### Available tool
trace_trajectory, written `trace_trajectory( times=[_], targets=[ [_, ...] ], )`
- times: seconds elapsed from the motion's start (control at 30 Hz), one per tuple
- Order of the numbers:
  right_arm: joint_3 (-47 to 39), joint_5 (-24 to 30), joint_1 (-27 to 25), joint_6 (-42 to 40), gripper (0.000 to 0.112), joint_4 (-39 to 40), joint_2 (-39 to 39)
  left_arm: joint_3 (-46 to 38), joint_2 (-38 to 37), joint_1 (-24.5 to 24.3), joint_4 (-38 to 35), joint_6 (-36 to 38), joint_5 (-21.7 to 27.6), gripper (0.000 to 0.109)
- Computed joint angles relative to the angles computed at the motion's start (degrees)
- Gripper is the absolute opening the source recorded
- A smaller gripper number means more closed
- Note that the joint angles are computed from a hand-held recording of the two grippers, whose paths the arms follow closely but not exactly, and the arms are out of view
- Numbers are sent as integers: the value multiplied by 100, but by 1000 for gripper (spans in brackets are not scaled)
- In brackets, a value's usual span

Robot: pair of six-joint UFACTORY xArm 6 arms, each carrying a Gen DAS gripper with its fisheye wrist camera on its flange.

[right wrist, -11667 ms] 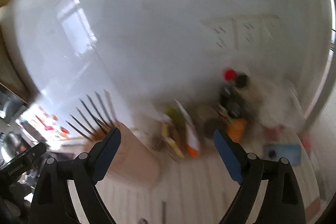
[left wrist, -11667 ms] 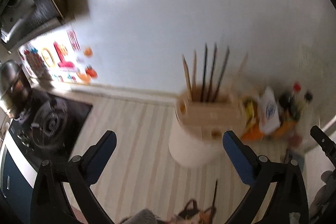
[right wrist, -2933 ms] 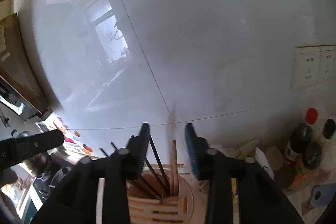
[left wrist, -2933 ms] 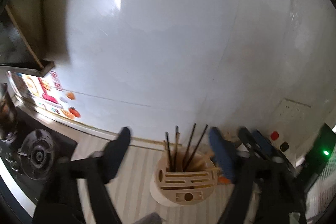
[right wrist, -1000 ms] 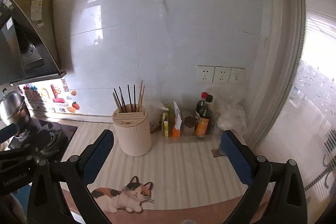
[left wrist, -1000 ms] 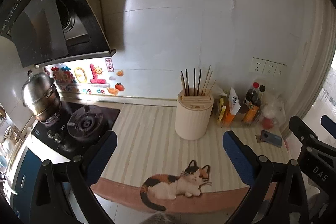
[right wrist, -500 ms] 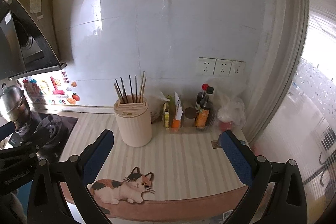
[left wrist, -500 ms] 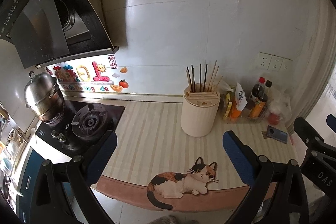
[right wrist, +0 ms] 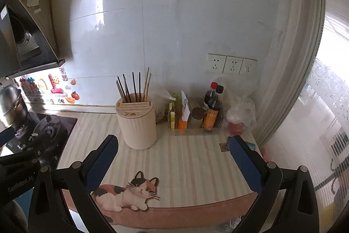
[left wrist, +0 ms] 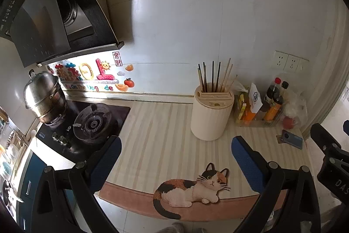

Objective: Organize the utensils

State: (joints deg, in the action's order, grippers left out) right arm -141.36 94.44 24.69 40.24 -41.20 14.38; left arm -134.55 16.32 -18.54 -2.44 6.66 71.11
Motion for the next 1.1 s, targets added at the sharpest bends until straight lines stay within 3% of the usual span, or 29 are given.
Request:
trace_trajectory(
  times=[1.1],
  targets=[
    [-45,-42,-87,45,103,237,105,-83,48,-4,-9,-43,6,103]
  ],
)
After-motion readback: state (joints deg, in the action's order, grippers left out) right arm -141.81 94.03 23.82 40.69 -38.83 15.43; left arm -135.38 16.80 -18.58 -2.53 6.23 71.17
